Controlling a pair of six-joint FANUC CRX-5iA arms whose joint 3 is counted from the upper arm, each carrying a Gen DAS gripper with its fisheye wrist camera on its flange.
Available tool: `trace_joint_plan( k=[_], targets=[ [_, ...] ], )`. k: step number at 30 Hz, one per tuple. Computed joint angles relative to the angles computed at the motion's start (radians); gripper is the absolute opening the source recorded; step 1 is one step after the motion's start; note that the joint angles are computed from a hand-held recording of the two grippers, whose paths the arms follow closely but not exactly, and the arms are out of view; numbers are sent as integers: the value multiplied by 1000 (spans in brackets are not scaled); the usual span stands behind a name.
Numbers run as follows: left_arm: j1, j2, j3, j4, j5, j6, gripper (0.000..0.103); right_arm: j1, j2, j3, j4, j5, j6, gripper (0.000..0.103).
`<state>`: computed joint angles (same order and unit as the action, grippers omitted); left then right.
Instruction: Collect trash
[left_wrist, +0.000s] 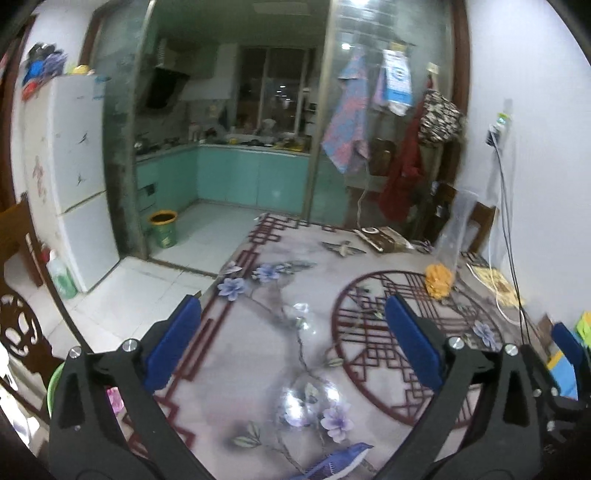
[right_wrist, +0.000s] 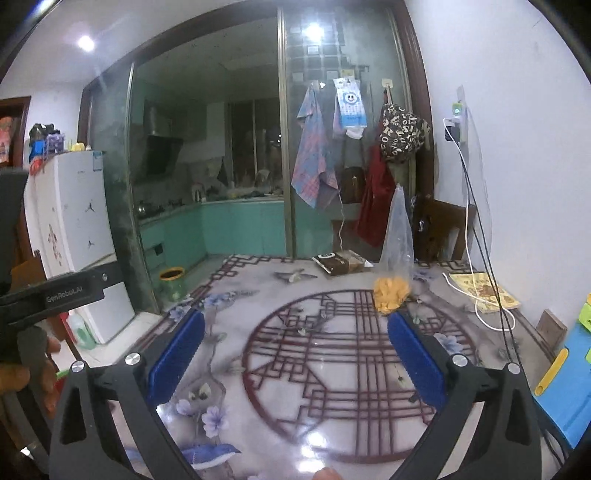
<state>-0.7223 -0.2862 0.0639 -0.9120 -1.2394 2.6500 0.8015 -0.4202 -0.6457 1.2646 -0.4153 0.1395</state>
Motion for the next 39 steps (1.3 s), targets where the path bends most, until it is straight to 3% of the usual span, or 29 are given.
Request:
trace_joint_plan(
  k=[6,11,12,15,16,21,27,39],
  targets=[
    [-92,43,33,-113,-87,23,98,26,-12,-12,-50,-20,29,96],
    [36,-17,-25,71,60,4,98,44,-9,-6,-82,-49,46,96],
    [34,-11,-20,65,43,8,98,47,-8,-4,-94,-53,52,96],
    [-44,64,52,-53,-137,34,98,57,-3,3,-121,-71,69,96],
    [-62,72,58,-77,-163,40,98,59,0,5,-127,-75,74,96],
    [-59,63,50,-73,-157,37,98,63,-1,-3,-106,-76,61,96],
    [-70,46,25,-94,-141,108,98,73,-1,-7,-93,-80,75,96],
    [-79,60,35,-99,-162,67,98,86,-1,-4,-118,-90,88,96]
  ],
)
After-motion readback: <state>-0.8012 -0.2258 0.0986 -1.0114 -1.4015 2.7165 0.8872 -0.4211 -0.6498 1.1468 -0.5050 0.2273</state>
